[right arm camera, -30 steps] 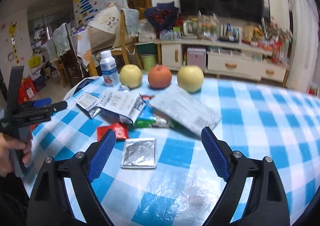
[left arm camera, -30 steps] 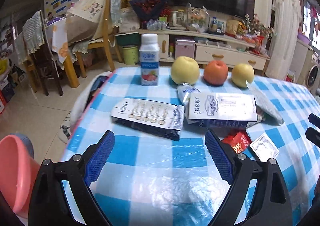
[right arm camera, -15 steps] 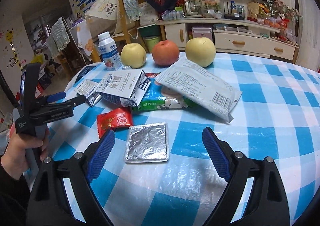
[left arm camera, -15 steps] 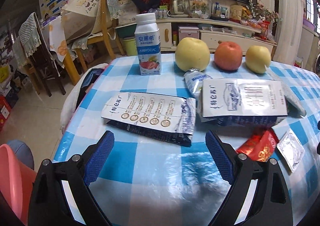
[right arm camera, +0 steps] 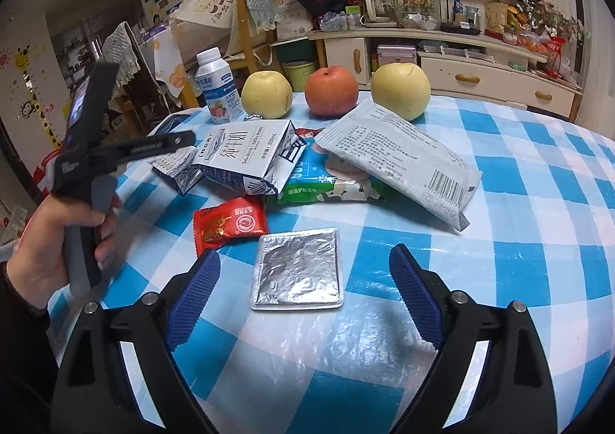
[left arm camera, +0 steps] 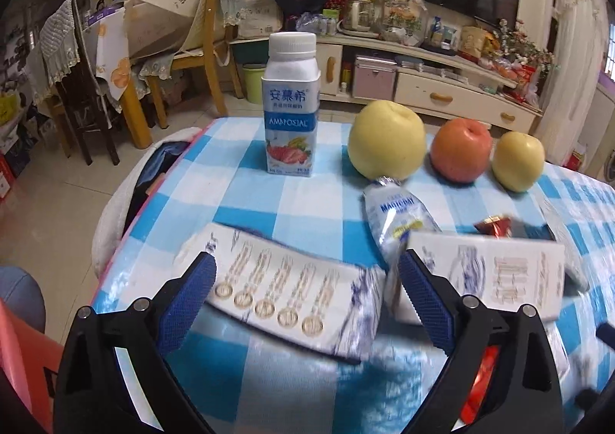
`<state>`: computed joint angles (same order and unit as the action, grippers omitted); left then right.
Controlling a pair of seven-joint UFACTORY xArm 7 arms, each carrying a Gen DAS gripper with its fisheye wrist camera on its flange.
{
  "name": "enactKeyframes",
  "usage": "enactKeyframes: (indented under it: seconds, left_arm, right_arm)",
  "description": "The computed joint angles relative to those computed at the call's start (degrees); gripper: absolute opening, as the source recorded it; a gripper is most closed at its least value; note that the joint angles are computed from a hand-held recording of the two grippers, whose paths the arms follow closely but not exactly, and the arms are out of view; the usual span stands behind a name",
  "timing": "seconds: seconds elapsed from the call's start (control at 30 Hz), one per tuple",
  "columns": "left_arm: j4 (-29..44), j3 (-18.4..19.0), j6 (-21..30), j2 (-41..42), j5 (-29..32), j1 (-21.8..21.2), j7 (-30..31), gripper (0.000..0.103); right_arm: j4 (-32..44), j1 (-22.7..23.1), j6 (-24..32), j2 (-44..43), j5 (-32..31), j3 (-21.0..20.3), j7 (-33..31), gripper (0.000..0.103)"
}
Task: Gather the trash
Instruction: 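Lower the left tool onto the white milk carton and close it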
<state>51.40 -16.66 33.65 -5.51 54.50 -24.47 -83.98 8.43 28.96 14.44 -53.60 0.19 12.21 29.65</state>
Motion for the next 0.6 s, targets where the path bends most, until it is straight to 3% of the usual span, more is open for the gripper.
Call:
enactKeyframes:
  seconds: [0.17,0.27,0.43,0.6]
  left_arm:
    - [6.25,1.17,6.21,5.57,-6.66,-1.19,2.88,0.095]
    - [6.44,2.57,5.40,6.49,-9.96,-1.94,2.35,0.096]
    - [5.83,3.03,8.82,5.87,-9.12,-3.20,-0.65,0.096]
    - [1.97,2.38,9.06,2.30,-10.28,-2.94,-0.53,0.096]
  right_arm:
    - [0.34,0.44,-0.18,1.32,0.07,-0.42,-0.46,0.090]
    - [0.42,0.58,-0.31,1.75,0.19,-0.84,-0.92,0.090]
    - [0.34,0.74,-0.44,1.58,0.40,-1.13,-1.53,0.090]
    - [0.32,0.70,-0.72,1.68,0.63,-1.53,-2.21,0.090]
